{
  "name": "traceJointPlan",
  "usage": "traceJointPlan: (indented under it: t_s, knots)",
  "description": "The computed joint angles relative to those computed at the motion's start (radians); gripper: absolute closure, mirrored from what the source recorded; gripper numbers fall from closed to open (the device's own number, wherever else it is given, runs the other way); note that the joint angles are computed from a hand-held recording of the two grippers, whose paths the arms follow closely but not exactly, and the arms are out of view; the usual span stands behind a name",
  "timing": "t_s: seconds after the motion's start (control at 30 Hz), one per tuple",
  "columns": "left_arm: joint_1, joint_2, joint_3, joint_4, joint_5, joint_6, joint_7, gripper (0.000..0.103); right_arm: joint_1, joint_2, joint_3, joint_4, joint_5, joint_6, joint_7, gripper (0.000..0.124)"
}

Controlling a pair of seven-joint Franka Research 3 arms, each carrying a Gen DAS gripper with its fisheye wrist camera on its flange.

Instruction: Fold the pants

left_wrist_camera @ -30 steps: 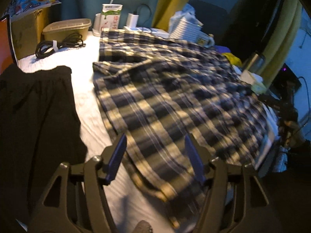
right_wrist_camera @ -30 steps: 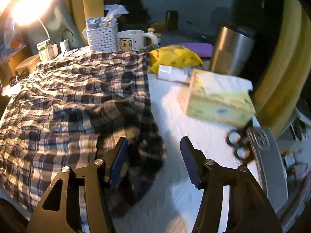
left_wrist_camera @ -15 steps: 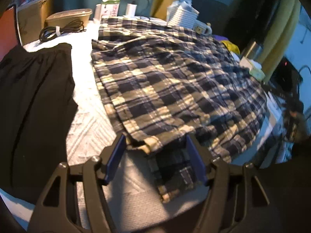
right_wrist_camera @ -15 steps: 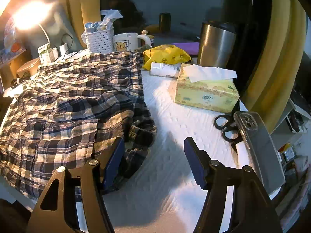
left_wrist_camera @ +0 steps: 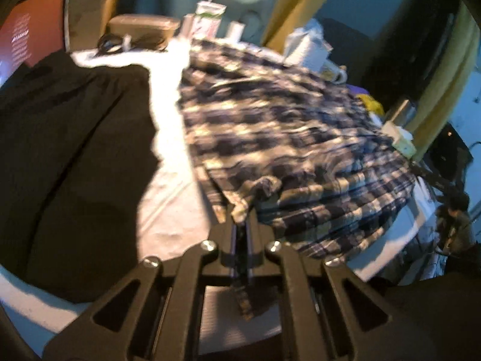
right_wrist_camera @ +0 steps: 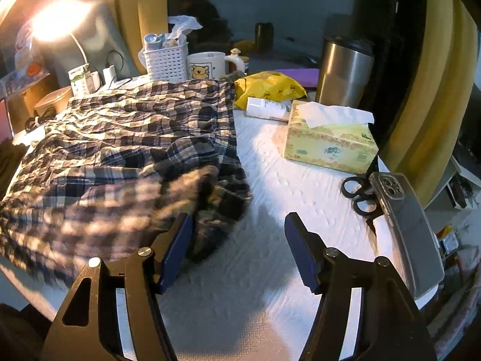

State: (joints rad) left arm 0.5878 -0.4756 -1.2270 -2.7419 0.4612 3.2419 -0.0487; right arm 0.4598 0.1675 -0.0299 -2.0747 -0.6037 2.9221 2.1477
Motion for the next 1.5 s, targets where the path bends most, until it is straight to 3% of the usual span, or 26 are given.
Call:
traceJointPlan:
  t_s: [0.13,0.3,0.4,0.5,0.6,0.7,0.83,0.97,1.0,1.07,1.13,1.2,1.23,1.37,1.5]
  knots:
    - [-0.060,0.047,0.061,-0.016,-0.006,0.005,0.015,0.095,-0.001,-0.003,0.006,-0.010,0.013,-0.007,-0.015,0.057]
    - [-0.258,-0.052,0.199,-0.041,-0.010,-0.165,-0.017,0.090,-0.003,-0.025,0.004,-0.035,-0.016,-0.009,0.002,0.056]
    - [-0.321,-0.093,0.245,-0.057,0.025,-0.158,-0.034,0.089,-0.011,-0.040,0.006,-0.048,-0.041,-0.005,0.029,0.056]
    - [-0.343,-0.067,0.254,-0.030,0.092,-0.153,-0.012,0.089,-0.024,-0.056,0.015,-0.062,-0.059,-0.003,0.047,0.056]
    - [-0.314,0.011,0.214,0.025,0.157,-0.172,-0.005,0.089,-0.036,-0.069,0.027,-0.074,-0.074,0.006,0.060,0.056]
    - [-0.288,0.076,0.170,0.068,0.205,-0.224,-0.022,0.089,-0.046,-0.081,0.039,-0.086,-0.082,0.010,0.062,0.056]
    - [-0.341,0.162,0.178,0.118,0.246,-0.378,0.022,0.088,-0.059,-0.092,0.051,-0.095,-0.093,0.010,0.066,0.056]
    - [-0.344,0.183,0.186,0.128,0.321,-0.371,-0.040,0.084,-0.067,-0.093,0.060,-0.099,-0.090,0.012,0.068,0.056]
    - [-0.328,0.193,0.179,0.133,0.356,-0.348,-0.069,0.081,-0.070,-0.091,0.063,-0.097,-0.081,0.014,0.055,0.056]
    - [-0.281,0.220,0.150,0.151,0.447,-0.299,-0.131,0.058,-0.070,-0.090,0.065,-0.098,-0.071,0.018,0.040,0.056]
    - [-0.212,0.253,0.102,0.176,0.566,-0.244,-0.201,0.025,-0.067,-0.092,0.065,-0.099,-0.072,0.018,0.041,0.056]
    - [-0.194,0.298,0.077,0.209,0.631,-0.276,-0.231,0.017,-0.068,-0.094,0.066,-0.101,-0.066,0.017,0.038,0.056]
    - [-0.216,0.317,0.088,0.220,0.621,-0.313,-0.212,0.017,-0.067,-0.095,0.066,-0.101,-0.068,0.016,0.041,0.056]
    - [-0.340,0.256,0.180,0.198,0.521,-0.408,-0.169,0.017,-0.071,-0.099,0.065,-0.104,-0.072,0.016,0.050,0.056]
    - [-0.488,0.214,0.311,0.158,0.369,-0.539,-0.080,0.017,-0.075,-0.094,0.066,-0.103,-0.066,0.019,0.050,0.056]
